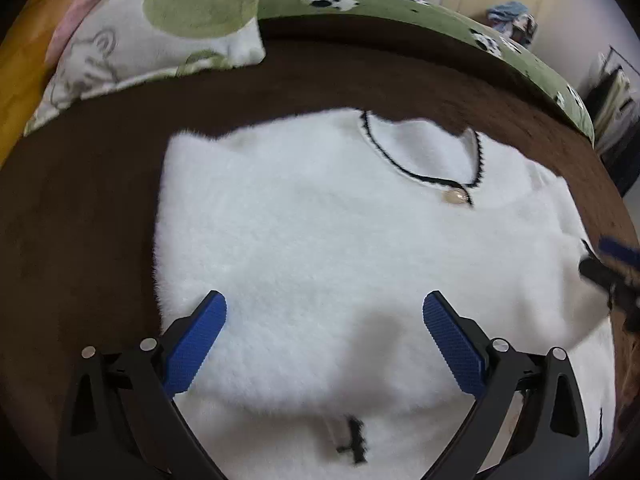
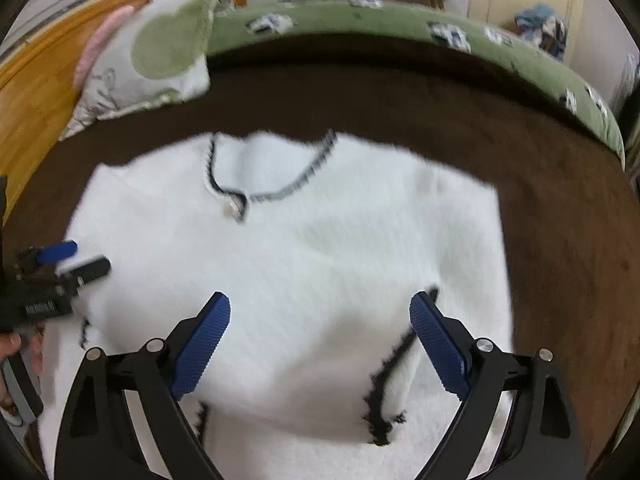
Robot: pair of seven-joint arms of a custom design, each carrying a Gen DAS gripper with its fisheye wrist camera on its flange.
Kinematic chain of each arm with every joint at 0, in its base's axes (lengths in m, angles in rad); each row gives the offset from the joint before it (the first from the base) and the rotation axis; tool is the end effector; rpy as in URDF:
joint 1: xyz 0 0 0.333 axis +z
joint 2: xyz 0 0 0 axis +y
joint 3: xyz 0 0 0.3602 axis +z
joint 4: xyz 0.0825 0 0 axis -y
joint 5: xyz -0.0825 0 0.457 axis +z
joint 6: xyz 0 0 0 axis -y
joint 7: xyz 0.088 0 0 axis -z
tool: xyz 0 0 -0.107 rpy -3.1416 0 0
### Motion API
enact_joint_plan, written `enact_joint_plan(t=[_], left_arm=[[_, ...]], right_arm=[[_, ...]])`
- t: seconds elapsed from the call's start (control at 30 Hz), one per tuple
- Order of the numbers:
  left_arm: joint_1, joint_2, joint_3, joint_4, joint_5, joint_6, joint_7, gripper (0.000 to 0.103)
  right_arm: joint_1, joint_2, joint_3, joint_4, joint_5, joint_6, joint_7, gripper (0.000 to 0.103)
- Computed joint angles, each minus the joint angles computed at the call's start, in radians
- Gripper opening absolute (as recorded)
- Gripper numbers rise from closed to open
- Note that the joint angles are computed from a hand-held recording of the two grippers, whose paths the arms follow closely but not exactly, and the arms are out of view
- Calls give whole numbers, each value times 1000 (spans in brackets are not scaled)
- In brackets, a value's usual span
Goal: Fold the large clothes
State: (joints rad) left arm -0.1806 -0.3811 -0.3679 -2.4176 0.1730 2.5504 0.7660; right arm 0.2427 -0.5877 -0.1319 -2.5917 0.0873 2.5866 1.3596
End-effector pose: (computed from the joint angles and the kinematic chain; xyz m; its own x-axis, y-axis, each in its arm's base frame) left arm 0.4387 -0.2827 0.5025 0.0932 -0.9885 0.1191 -0.8506 -0.1412 -0.5064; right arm 0.4495 0.0447 0.5181 0.2689 -0.9625 -0.0355 -0.8051 -0.2044 -0.5569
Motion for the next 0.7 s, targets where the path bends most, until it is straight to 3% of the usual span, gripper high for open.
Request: enact_joint_plan(t=[0.13, 0.2, 0.3, 0.5, 0.7], left_arm=[[7, 35, -5, -1, 24, 16, 7, 97], [14, 38, -13, -9, 51, 39, -17, 97], [10, 44, 2, -25, 35, 86, -27, 97], [27, 73, -1, -23, 59, 130, -29, 97], [32, 92, 3, -14, 77, 140, -35, 98]], right_arm=[[-62, 19, 30, -33, -63, 19, 53, 79], [-50, 45, 1, -38, -47, 26, 40, 79], [-26, 58, -40, -56, 11, 72, 9, 87], [-36, 98, -23, -57, 3, 143, 18, 97], [-19, 129, -45, -37, 40, 155, -26, 98]])
